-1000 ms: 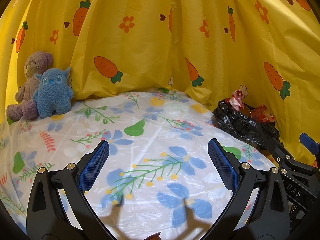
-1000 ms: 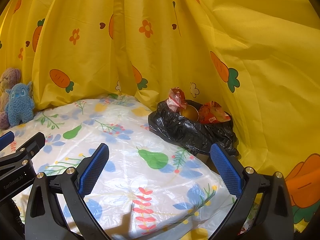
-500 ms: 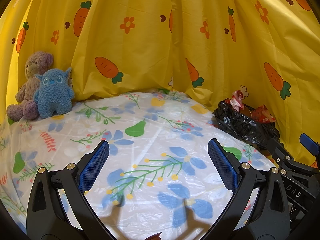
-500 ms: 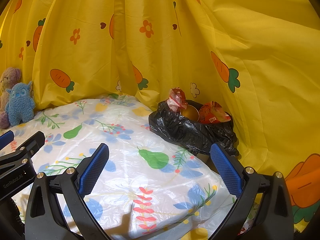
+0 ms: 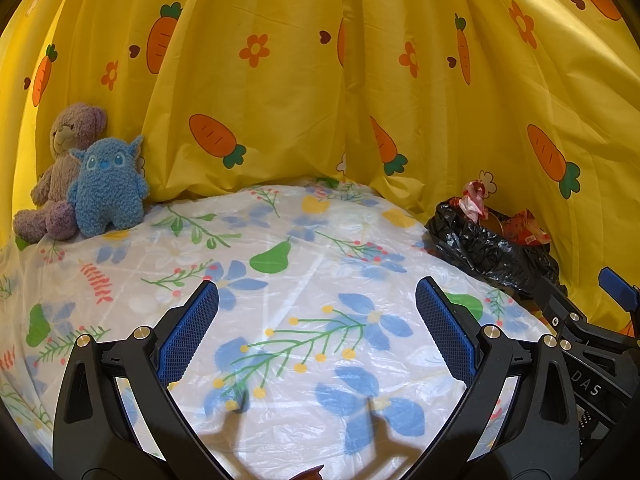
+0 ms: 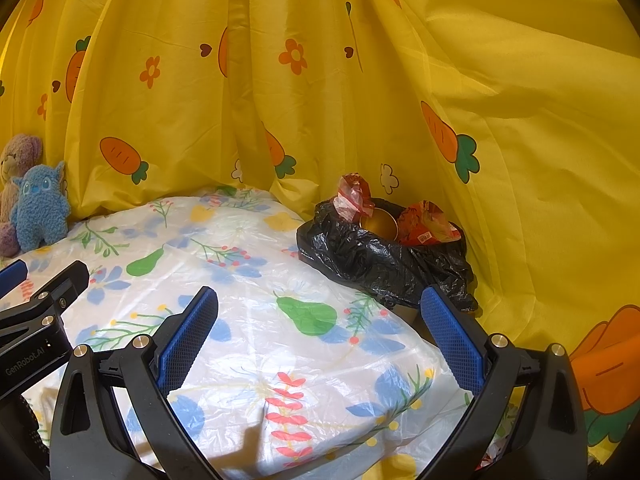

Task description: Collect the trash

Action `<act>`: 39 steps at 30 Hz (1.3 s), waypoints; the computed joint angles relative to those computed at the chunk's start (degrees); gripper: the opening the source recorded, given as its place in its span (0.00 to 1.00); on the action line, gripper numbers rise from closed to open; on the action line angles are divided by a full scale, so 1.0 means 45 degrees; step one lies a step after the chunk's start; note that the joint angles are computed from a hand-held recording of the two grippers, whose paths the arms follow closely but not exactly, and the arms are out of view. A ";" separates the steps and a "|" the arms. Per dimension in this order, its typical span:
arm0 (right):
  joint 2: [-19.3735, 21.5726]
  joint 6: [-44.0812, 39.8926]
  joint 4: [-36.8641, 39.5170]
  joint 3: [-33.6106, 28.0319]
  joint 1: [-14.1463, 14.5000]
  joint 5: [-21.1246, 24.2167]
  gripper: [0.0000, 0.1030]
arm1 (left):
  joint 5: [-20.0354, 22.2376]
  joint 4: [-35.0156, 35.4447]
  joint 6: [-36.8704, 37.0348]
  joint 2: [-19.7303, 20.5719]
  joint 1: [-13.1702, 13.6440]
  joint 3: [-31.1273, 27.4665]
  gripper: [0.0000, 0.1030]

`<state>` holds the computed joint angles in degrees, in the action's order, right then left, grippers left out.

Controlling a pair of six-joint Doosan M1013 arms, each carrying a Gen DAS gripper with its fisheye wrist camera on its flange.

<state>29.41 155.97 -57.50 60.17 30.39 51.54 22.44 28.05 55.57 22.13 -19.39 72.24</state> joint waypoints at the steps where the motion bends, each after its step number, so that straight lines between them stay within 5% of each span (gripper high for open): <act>1: -0.0005 -0.0003 0.0022 0.0006 -0.0004 -0.0006 0.95 | 0.0009 0.0018 -0.0013 0.0000 -0.0003 0.0000 0.95; 25: -0.0024 0.0020 0.0032 0.0080 0.0005 -0.0023 0.95 | -0.0043 0.0272 -0.0116 -0.0050 -0.0051 0.0084 0.94; 31: -0.0067 0.0117 -0.0017 0.0215 0.0026 -0.0037 0.95 | 0.0038 0.0412 -0.0187 -0.0045 -0.0037 0.0111 0.82; 39: -0.0051 0.0138 -0.0058 0.0203 0.0031 -0.0014 0.95 | 0.0036 0.0301 -0.0166 -0.0040 -0.0007 0.0103 0.82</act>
<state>29.18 156.59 -57.77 61.08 30.52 51.48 22.61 29.40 54.83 21.95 -19.42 72.70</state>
